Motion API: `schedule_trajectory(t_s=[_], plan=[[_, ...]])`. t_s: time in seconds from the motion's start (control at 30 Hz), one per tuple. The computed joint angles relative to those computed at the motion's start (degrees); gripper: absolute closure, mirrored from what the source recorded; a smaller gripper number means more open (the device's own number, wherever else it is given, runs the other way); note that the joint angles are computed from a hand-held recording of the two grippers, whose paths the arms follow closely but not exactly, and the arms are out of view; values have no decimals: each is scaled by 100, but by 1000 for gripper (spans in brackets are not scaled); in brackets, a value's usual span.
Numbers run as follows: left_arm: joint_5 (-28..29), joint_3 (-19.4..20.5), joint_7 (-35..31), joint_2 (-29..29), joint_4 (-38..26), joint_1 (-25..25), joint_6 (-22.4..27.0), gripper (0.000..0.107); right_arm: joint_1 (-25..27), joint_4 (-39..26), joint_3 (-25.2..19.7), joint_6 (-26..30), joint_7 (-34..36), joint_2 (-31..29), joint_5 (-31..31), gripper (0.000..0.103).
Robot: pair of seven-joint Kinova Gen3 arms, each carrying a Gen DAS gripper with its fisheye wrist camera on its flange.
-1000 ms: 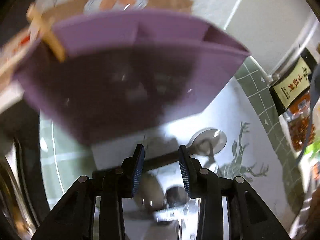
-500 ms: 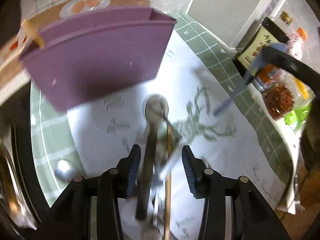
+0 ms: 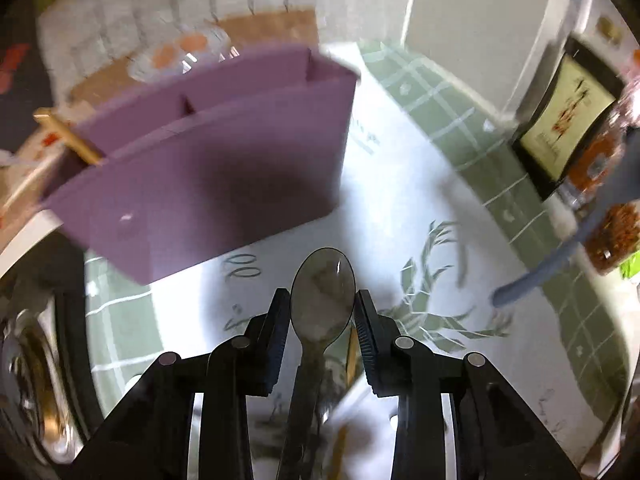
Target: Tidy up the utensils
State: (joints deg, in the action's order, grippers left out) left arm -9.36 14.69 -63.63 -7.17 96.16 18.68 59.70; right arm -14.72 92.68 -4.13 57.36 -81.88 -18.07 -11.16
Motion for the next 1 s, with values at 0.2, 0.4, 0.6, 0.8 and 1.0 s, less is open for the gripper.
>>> schedule_trajectory(t_s=[0.2,0.4,0.6,0.8,1.0], plan=[[-120,304,622,-1104,273,-243,-155,74,-135,-62,-146,115,33,18,-19,72],[97,375,623,-1944,131,-772,-313,74,-291,-316,-212,180,47,4,-146,72],[137,139,-90,-1898,-1111,-1284,-483,88,-258,-1515,-478,-94,-47,219,180,73],[167,117,-400,-1475,-1765,-1723,-598,88,-183,-2490,-1026,-165,-671,828,1159,73],[528,-342,-605,-1309,-1304,-1587,-284,87,-416,-2483,-767,55,-749,1057,1203,73]])
